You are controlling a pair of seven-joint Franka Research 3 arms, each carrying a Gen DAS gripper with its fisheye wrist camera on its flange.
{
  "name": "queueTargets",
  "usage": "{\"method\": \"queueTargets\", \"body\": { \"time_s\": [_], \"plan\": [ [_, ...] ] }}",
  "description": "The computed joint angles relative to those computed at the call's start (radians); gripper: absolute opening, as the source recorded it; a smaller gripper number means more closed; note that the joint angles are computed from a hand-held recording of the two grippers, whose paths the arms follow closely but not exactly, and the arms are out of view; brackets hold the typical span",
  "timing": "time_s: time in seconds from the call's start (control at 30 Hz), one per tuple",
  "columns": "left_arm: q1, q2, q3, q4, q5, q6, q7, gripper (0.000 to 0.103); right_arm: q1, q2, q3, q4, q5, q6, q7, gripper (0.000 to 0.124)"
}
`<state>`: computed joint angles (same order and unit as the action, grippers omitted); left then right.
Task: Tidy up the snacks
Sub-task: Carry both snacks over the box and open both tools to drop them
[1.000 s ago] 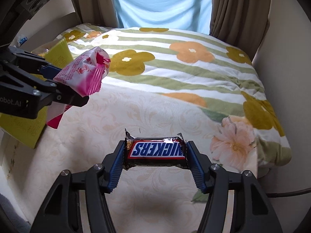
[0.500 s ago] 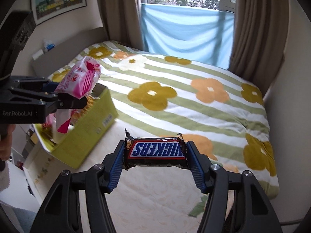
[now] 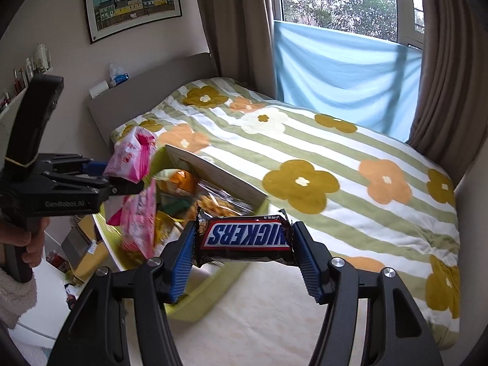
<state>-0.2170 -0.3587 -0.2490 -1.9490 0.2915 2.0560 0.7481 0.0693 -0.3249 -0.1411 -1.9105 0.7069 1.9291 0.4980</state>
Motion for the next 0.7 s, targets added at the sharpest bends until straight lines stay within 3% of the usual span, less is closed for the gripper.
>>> {"method": "queueTargets", "body": {
  "time_s": [0.17, 0.3, 0.33, 0.4, 0.43, 0.47, 0.7],
  "plan": [
    [0.011, -0.047, 0.087, -0.090, -0.077, 0.047, 0.144, 0.046, 0.031, -0.023, 0.066, -0.051, -0.033, 0.077, 0.104, 0.057],
    [0.035, -0.041, 0.119, -0.111, -0.110, 0.073, 0.268, 0.047, 0.061, -0.031, 0.105, -0.087, -0.073, 0.149, 0.203, 0.057],
    [0.041, -0.037, 0.123, -0.112, -0.118, 0.080, 0.289, 0.051, 0.067, -0.036, 0.113, -0.098, -0.086, 0.169, 0.231, 0.057],
    [0.046, -0.036, 0.136, -0.124, -0.147, 0.116, 0.344, 0.069, 0.078, -0.043, 0.123, -0.116, -0.108, 0.196, 0.282, 0.057],
    [0.053, -0.034, 0.134, -0.126, -0.147, 0.129, 0.358, 0.095, 0.082, -0.046, 0.125, -0.121, -0.120, 0.204, 0.306, 0.057],
    [0.062, -0.038, 0.127, -0.132, -0.137, 0.140, 0.362, 0.103, 0.086, -0.048, 0.126, -0.126, -0.132, 0.209, 0.326, 0.057],
    [0.075, -0.112, 0.121, -0.222, -0.161, 0.149, 0.371, 0.103, 0.098, -0.066, 0.125, -0.159, -0.202, 0.224, 0.427, 0.057]
  ]
}}
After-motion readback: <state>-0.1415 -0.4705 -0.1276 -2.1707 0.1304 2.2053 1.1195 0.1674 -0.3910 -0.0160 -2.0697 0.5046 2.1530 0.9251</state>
